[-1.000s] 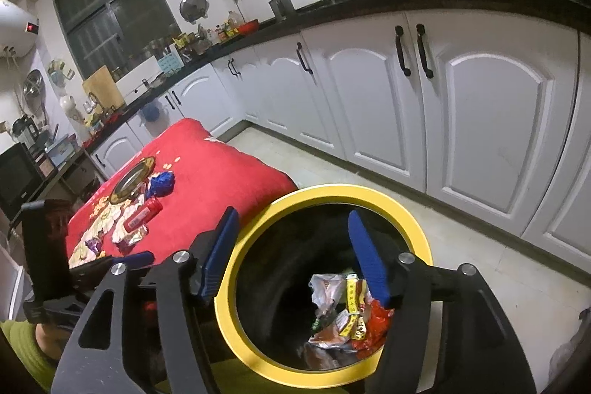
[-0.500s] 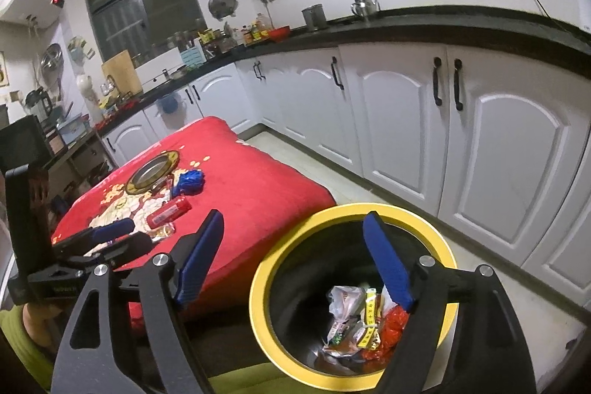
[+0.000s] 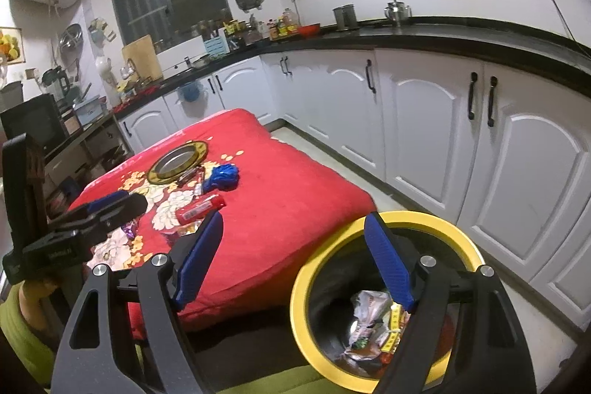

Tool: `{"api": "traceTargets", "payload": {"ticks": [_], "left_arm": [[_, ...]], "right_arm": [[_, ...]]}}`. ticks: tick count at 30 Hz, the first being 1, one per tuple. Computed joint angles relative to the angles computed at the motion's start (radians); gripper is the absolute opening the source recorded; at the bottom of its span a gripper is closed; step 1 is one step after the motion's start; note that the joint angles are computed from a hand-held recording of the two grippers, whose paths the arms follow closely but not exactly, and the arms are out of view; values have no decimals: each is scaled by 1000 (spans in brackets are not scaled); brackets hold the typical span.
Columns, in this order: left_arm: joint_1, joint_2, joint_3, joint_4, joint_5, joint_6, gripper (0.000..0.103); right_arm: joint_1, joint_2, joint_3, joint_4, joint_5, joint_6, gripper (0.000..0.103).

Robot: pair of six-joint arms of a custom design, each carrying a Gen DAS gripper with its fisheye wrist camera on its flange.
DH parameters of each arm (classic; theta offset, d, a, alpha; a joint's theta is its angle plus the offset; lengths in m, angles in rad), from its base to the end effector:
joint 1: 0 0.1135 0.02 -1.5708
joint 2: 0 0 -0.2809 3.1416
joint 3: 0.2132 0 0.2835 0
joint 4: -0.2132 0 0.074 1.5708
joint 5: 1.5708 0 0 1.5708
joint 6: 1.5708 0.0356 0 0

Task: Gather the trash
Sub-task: 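Move both open tools back over the table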

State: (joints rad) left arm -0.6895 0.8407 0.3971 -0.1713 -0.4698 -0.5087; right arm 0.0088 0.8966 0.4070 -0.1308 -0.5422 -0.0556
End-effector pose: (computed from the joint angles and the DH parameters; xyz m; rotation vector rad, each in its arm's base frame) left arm 0.1607 -0.1116 0.1971 -0.0697 2.1162 -0.1985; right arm 0.2022 0.0201 0.1948 -0.3716 2.1110 0.5641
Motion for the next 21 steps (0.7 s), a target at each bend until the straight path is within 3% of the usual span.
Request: {"api": "traceTargets", "payload": {"ticks": [12, 21], "left_arm": [[179, -304, 1, -211, 19, 94, 92], [381, -444, -4, -318, 129, 170, 92]], "right_arm": [[288, 78, 52, 72, 178, 131, 76], [446, 176, 118, 123, 248, 167, 77]]}}
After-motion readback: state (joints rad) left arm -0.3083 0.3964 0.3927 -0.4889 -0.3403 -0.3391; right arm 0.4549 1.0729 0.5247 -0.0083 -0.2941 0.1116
